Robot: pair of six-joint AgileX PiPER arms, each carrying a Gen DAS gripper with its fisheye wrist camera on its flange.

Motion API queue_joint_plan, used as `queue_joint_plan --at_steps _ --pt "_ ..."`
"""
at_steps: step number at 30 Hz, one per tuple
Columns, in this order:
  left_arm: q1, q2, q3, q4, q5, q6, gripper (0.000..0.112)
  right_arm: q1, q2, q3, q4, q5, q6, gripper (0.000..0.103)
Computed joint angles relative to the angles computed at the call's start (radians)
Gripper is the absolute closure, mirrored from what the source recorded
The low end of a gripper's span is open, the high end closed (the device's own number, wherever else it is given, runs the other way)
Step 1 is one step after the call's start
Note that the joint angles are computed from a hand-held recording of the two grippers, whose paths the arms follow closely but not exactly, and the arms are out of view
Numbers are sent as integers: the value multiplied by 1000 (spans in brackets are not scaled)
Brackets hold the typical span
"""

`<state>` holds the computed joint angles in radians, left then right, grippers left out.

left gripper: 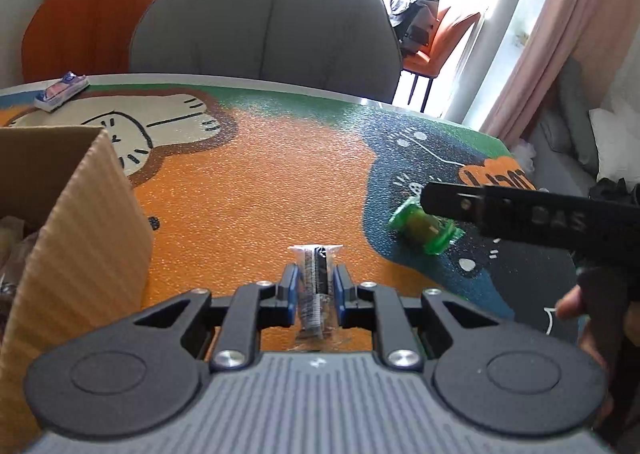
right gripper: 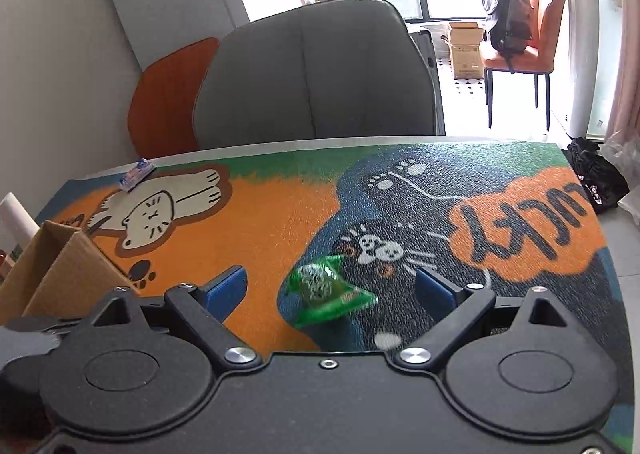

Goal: Organize snacks
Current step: 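Grasp the clear wrapped candy stick with the left gripper while the right gripper grasps the green candy bag, then carry both snacks over the box and open both grippers to drop them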

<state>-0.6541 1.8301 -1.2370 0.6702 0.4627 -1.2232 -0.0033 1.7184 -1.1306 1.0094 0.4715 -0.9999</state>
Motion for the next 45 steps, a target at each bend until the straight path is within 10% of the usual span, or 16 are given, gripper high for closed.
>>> queue_joint_plan --at_steps 7,12,45 --pt "29 5 11 -25 -34 20 95 40 92 -76 -128 -26 117 26" --pt "34 4 24 -30 -52 17 95 39 92 -68 -197 -15 177 71" --pt "-36 -476 246 -69 57 144 95 182 -395 162 -406 3 531 73"
